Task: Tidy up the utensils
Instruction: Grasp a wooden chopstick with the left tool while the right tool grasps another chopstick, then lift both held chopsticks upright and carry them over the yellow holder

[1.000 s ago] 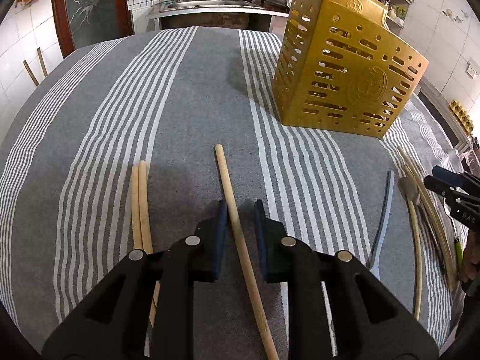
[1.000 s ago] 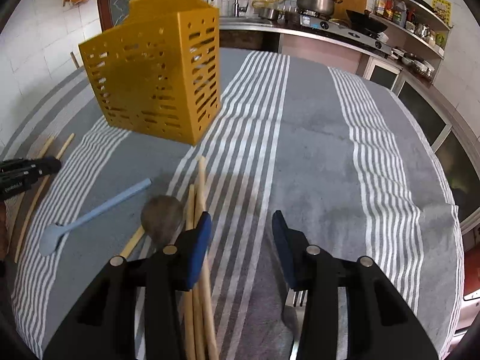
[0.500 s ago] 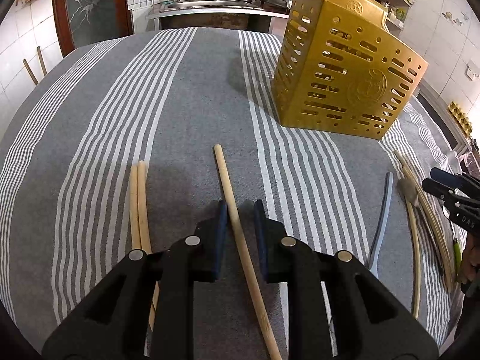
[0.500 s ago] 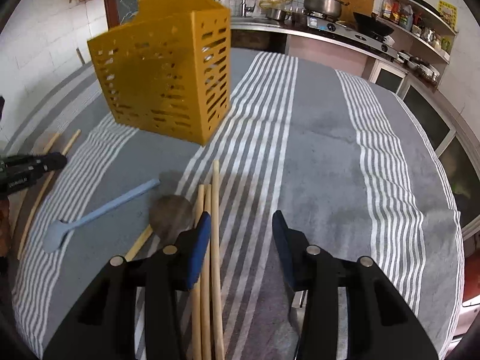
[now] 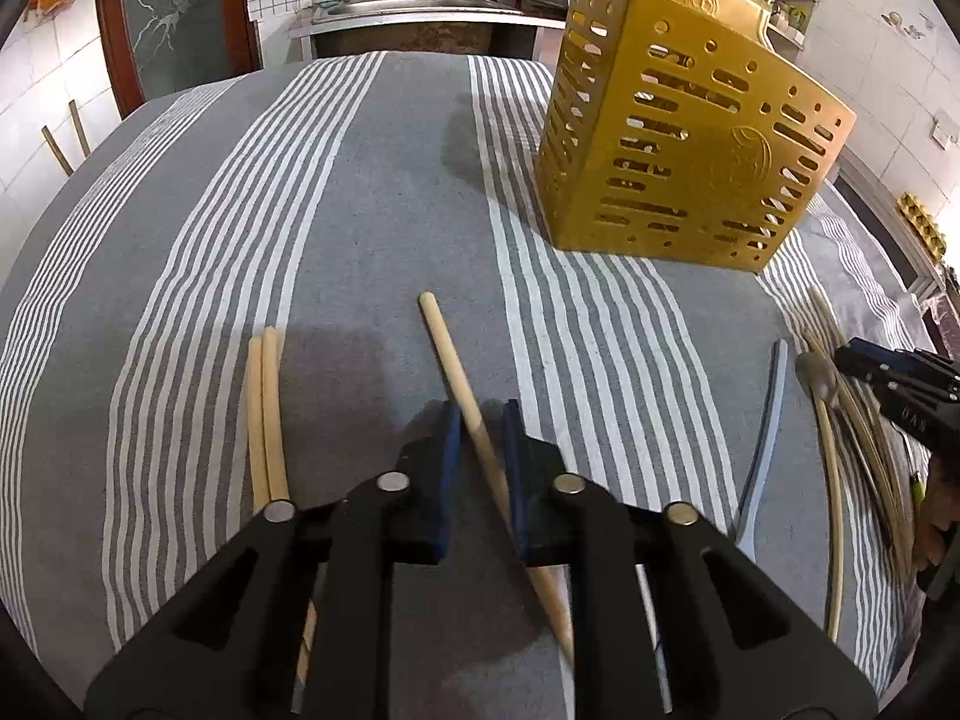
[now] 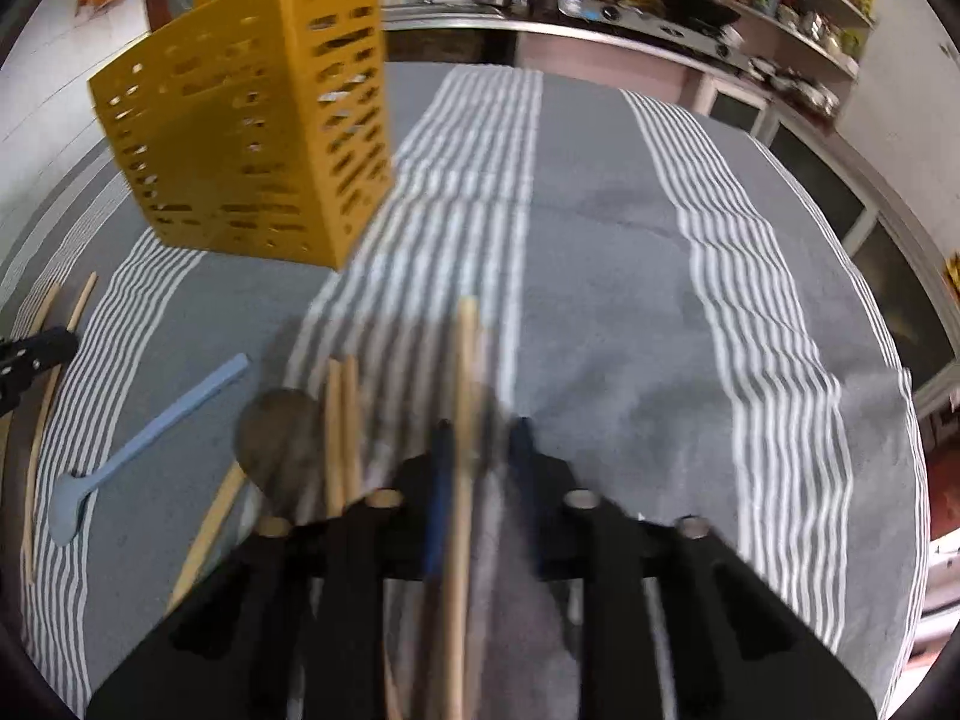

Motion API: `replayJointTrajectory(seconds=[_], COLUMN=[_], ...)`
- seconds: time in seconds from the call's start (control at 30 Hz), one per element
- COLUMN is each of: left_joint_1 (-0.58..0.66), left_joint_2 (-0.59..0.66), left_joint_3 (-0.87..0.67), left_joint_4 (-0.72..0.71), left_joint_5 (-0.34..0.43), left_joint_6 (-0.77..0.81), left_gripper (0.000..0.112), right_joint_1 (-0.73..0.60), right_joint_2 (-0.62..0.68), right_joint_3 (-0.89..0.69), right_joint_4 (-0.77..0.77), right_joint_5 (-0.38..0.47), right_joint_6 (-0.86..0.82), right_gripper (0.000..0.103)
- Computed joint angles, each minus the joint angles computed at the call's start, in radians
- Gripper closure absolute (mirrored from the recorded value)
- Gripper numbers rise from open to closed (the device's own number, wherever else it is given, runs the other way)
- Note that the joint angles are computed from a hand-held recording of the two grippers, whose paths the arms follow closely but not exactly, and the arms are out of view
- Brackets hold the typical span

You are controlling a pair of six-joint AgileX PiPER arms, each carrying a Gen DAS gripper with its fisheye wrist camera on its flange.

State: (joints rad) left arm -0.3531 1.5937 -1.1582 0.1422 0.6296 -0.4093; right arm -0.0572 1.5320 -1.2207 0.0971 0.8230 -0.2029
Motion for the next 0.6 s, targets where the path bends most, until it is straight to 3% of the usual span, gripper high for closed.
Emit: replayJointTrajectory(seconds=[0.2,0.33,0.47,0.6], left_joint_1=[-0.004,0.003,-0.040,-0.047], left_joint_2=[0.031,0.060,0.092,0.133], left_joint_3=[-0.040,-0.093,-0.147,-0.228], left_joint_4=[-0.031,-0.056,0.033,0.025], left_joint_5=[0.035,0.098,0.175,0.265], left_joint_6=[0.082,0.149,0.094,0.074], left_gripper=[0.102,0.102,0.102,0.103], right_joint_1=[-0.006,-0.019,-0.017,-0.009], right_joint_2=[0.086,0.163,0.180,0.187], right_joint_3=[-0.123,-0.237,-0.262,-0.273], right_joint_4=[0.005,0.022,0.017,-0.002], right_joint_5=[0.115,0.217,0.238,0.235], right_joint_6=[-0.036,-0.080,-0.057,-0.037], right_gripper=[0.093,0.093,0.093,0.093])
